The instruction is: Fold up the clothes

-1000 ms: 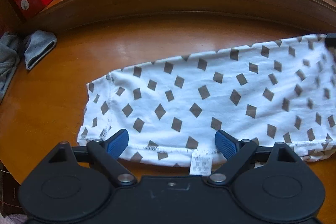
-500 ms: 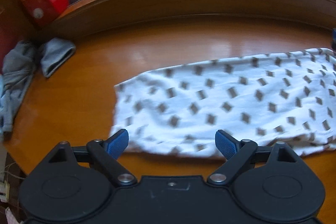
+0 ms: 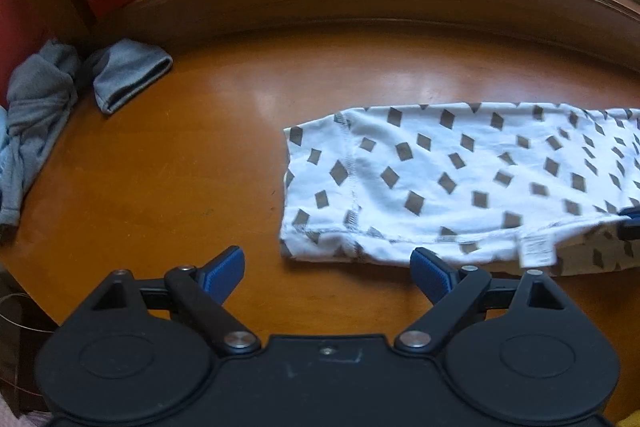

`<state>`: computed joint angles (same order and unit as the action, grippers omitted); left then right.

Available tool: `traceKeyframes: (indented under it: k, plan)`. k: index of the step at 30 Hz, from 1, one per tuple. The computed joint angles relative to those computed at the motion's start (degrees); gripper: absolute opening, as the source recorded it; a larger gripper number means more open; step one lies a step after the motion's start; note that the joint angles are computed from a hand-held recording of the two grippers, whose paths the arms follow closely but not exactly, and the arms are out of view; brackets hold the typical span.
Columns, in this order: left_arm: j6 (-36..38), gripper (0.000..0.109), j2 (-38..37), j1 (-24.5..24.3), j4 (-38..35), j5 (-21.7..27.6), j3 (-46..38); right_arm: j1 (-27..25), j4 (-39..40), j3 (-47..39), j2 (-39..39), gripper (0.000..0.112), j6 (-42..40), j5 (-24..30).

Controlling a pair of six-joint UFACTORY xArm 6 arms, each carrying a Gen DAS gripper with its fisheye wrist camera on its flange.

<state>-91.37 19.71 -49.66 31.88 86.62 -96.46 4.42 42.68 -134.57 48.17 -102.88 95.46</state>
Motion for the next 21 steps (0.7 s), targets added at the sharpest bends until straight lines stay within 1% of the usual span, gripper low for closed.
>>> traceKeyframes:
  k: [2,4,5,6,7,8,9,10,11,13,14,15,18,19,21]
  plan:
    - [-0.09,0.089,-1.36,0.08,-0.09,-0.49,1.83,1.22,-3.76,6.05,-3.19,0.002,-1.83,-4.05]
    - [-0.33,0.089,-3.47,0.11,0.74,-1.82,4.26,2.65,-6.44,16.81,-8.98,0.006,-5.7,-10.63]
    - [-0.37,0.089,-4.45,0.13,1.47,-2.79,5.4,2.75,-5.25,19.83,-10.79,0.009,-6.6,-12.27]
    - [-0.03,0.089,-5.31,0.25,2.37,-3.99,6.32,2.71,-4.61,20.44,-11.5,0.009,-5.16,-12.22]
    - [0.66,0.09,-5.7,0.44,3.24,-5.07,6.74,2.66,-4.02,20.8,-12.06,0.013,-3.67,-11.98]
    - [1.67,0.091,-5.6,0.76,4.04,-6.01,6.68,2.57,-3.14,21.54,-12.76,0.022,-2.15,-12.31]
    - [3.09,0.091,-5.1,1.31,4.81,-7.39,6.35,2.33,-1.1,23.78,-13.94,0.028,-0.51,-14.9]
    - [4.55,0.091,-4.47,2.09,5.19,-9.43,6.1,2.14,0.94,25.93,-15.07,0.045,1.1,-17.51]
    - [5.94,0.091,-3.84,2.94,5.31,-11.67,5.9,2.02,2.98,27.97,-16.14,0.052,2.68,-20.16]
    - [9.56,0.091,-1.92,4.89,5.2,-17.68,5.17,2.1,6.94,32.24,-18.34,0.052,5.88,-26.45]
    - [11.57,0.091,-0.5,5.66,4.84,-19.73,4.04,2.61,8.05,35.06,-19.54,0.052,8.49,-32.45]
    - [13.97,0.091,1.53,6.14,4.55,-20.61,1.93,2.94,8.57,37.22,-20.29,0.052,12.39,-38.44]
    - [21.84,0.091,8.12,5.83,5.16,-18.2,-6.3,4.07,5.43,41.53,-20.61,0.056,29.51,-55.06]
    - [24.26,0.093,9.77,5.54,5.77,-17.49,-8.34,3.95,3.58,41.65,-20.02,0.061,35.51,-58.1]
    - [27.7,0.101,11.78,5.0,7.15,-15.43,-11.15,3.24,2.69,42.21,-19.8,0.062,43.93,-58.49]
